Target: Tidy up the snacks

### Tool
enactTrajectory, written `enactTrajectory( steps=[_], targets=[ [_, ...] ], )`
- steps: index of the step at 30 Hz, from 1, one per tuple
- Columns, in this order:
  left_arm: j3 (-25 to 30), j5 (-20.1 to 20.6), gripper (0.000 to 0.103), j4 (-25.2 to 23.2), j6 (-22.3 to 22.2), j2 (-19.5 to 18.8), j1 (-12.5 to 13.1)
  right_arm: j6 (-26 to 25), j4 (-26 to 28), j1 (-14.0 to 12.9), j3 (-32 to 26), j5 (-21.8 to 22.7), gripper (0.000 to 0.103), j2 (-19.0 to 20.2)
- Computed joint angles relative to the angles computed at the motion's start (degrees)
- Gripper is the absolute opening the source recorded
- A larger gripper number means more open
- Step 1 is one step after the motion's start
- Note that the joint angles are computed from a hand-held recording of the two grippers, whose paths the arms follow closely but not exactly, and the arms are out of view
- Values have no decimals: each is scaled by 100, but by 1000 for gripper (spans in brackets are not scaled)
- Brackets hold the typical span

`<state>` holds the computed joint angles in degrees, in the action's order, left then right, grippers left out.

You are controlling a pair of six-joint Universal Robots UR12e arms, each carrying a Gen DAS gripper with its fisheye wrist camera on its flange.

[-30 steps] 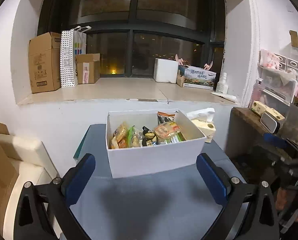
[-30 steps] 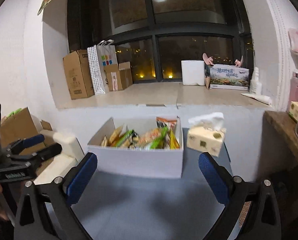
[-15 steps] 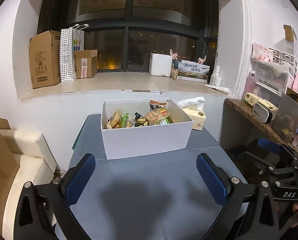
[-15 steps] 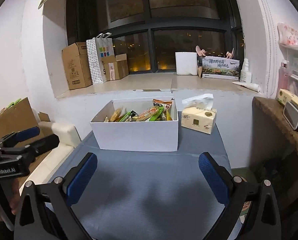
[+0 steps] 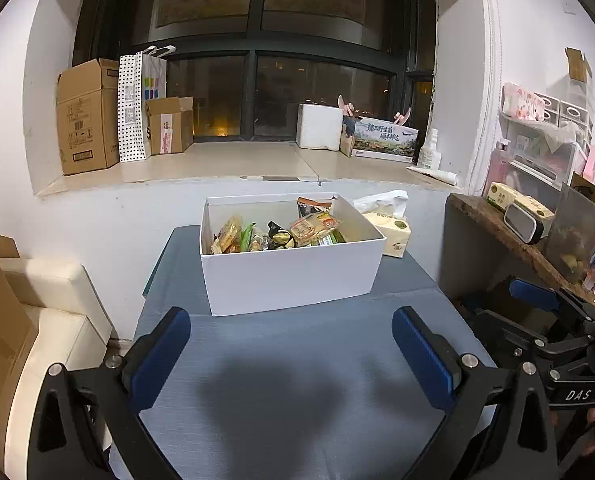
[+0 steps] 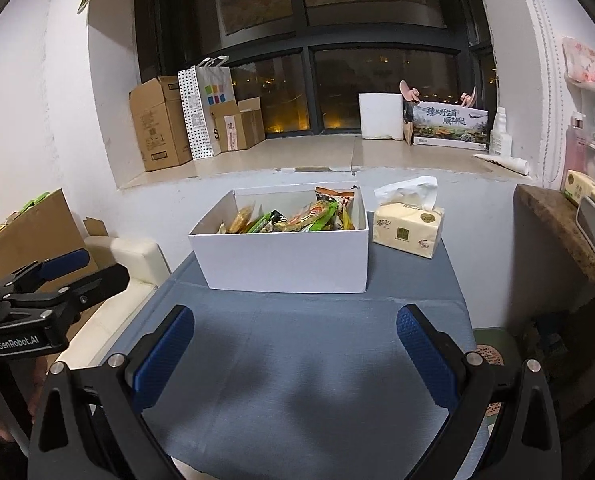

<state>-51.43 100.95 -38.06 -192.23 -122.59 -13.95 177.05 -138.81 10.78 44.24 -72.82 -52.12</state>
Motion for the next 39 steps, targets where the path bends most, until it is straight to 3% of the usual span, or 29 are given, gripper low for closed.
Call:
enactTrajectory(
  steps=[39],
  targets=[
    [-32, -1, 103, -12, 11, 6, -4, 12, 84, -5, -25, 39, 103, 5]
  ],
)
